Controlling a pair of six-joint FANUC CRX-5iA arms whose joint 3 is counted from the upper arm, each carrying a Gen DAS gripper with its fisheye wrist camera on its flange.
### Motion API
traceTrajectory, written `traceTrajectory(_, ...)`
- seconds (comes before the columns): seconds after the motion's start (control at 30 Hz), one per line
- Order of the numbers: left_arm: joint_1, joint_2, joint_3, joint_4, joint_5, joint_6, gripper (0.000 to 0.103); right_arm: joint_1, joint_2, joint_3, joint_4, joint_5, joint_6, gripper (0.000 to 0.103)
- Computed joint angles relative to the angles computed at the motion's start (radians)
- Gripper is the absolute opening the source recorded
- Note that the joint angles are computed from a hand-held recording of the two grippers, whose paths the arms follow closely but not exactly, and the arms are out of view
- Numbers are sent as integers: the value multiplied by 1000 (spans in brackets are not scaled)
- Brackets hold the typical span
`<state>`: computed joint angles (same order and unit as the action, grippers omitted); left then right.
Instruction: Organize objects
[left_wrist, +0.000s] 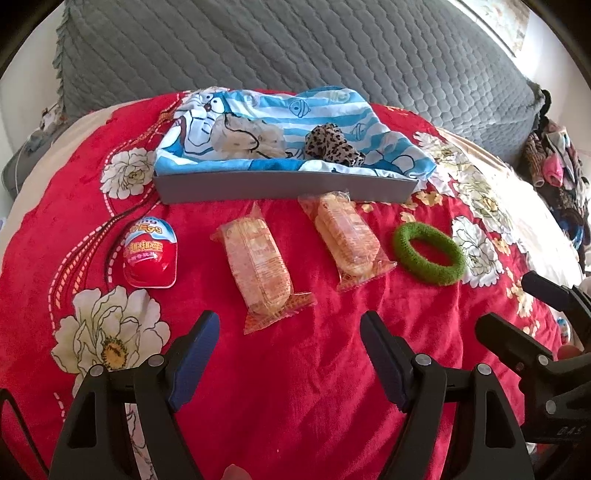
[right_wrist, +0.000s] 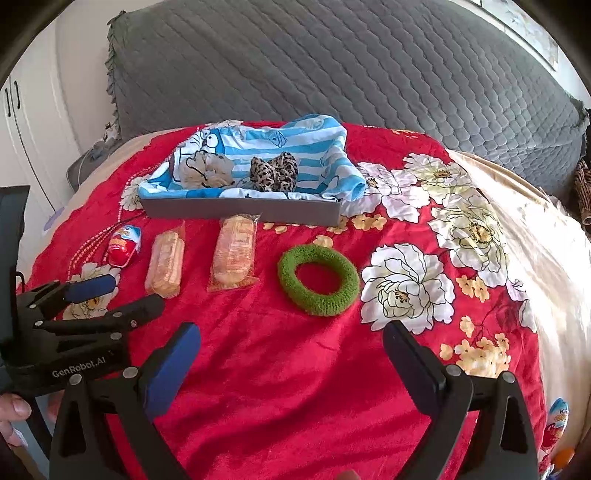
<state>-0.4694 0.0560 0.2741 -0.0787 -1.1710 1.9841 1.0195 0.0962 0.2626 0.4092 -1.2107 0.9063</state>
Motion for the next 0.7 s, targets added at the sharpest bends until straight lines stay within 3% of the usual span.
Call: traceTrajectory(0.7, 15, 48, 20, 7, 6, -8, 80, -39, 48, 26, -16, 16, 52, 100)
